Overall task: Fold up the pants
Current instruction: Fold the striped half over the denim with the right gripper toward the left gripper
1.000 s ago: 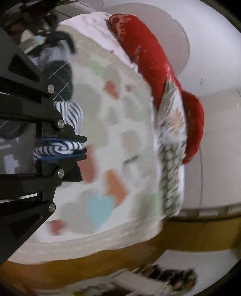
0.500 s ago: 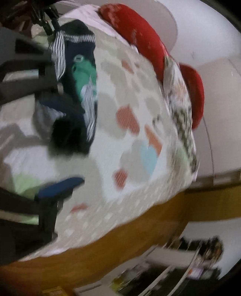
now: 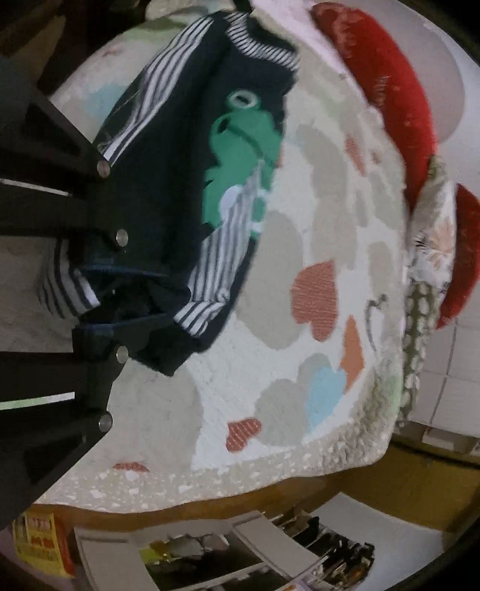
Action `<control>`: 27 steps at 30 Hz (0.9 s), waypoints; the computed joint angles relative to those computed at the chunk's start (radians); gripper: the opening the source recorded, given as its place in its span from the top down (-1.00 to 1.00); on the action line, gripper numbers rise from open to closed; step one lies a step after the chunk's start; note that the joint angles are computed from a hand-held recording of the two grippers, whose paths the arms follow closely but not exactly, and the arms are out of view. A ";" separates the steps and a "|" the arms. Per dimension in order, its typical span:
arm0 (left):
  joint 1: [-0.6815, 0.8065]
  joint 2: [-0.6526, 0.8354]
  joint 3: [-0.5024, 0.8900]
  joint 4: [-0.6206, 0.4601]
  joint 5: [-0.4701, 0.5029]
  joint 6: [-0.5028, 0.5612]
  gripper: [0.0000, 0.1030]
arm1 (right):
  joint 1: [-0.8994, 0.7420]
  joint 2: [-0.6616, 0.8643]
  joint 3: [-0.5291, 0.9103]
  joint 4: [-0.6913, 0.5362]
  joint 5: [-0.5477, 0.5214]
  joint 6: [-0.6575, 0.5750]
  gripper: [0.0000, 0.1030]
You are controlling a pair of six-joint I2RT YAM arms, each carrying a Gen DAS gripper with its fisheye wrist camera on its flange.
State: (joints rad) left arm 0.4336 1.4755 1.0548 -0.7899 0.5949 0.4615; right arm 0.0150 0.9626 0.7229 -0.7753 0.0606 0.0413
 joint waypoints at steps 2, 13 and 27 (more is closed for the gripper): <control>-0.001 0.023 0.020 -0.006 0.016 -0.020 -0.34 | -0.029 -0.040 0.019 -0.006 -0.007 0.013 0.65; 0.029 0.057 0.059 -0.023 0.007 -0.048 -0.34 | -0.268 -0.190 -0.046 -0.073 0.018 -0.057 0.46; -0.161 -0.083 -0.001 0.109 -0.093 -0.074 -0.36 | -0.404 -0.133 -0.093 -0.031 -0.239 -0.078 0.81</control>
State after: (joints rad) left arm 0.2722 1.3921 1.0538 -0.6804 0.5015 0.3877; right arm -0.3894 0.8296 0.6294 -0.8062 -0.1785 -0.0368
